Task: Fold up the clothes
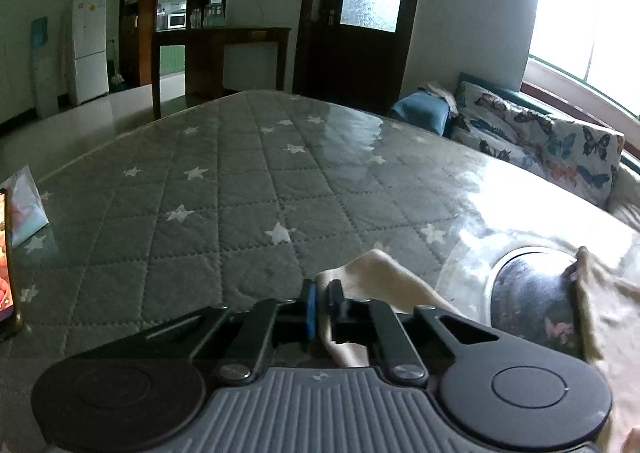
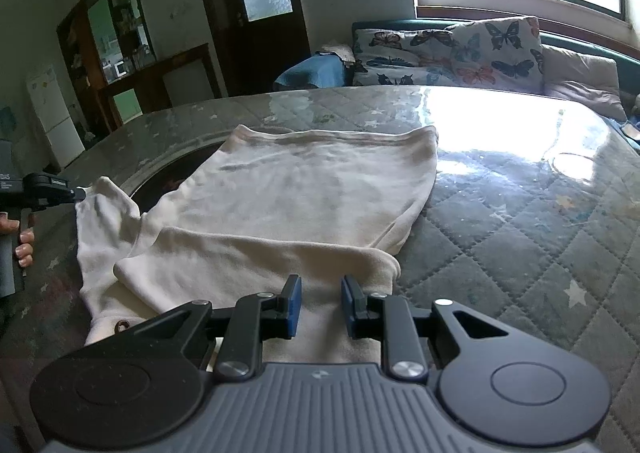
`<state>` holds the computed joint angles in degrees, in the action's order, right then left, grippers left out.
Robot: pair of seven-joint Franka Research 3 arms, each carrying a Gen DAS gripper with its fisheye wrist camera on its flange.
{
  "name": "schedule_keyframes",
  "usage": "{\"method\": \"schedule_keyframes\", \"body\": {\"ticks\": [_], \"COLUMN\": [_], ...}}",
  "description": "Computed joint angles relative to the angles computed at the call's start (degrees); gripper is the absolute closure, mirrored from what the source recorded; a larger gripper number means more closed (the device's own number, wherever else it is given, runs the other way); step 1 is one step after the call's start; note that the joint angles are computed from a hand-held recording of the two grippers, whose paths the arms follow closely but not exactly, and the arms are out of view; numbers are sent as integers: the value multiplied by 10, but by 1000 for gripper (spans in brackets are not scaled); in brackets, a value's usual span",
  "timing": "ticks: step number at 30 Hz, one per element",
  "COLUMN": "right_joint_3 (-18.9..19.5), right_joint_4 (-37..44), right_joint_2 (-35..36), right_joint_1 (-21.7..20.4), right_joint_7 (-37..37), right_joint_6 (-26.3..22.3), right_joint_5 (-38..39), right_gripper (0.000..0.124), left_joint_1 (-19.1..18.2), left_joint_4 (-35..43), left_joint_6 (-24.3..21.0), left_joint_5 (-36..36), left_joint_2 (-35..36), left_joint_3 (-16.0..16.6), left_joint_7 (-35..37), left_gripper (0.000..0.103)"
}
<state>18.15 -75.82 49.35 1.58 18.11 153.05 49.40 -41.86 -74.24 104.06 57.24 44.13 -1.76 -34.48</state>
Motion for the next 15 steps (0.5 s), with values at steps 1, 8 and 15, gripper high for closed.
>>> {"method": "schedule_keyframes", "body": {"ticks": [1, 8, 15], "right_joint_3": [2, 12, 16], "right_joint_4": [-1, -6, -17], "right_joint_2": [-1, -8, -19], "right_joint_1": [-1, -13, -22], "right_joint_7": [-1, -14, -30], "right_joint_6": [1, -3, -10], "right_joint_5": [2, 25, 60], "right_gripper": [103, 103, 103], "left_joint_1": [-4, -35, -56], "left_joint_4": [-5, 48, 216], "left_joint_6": [8, 71, 206], "left_joint_5": [11, 97, 127], "left_joint_2": [-5, 6, 104], "left_joint_3": [2, 11, 45], "left_joint_7": [-5, 25, 90], "left_gripper": [97, 98, 98]}}
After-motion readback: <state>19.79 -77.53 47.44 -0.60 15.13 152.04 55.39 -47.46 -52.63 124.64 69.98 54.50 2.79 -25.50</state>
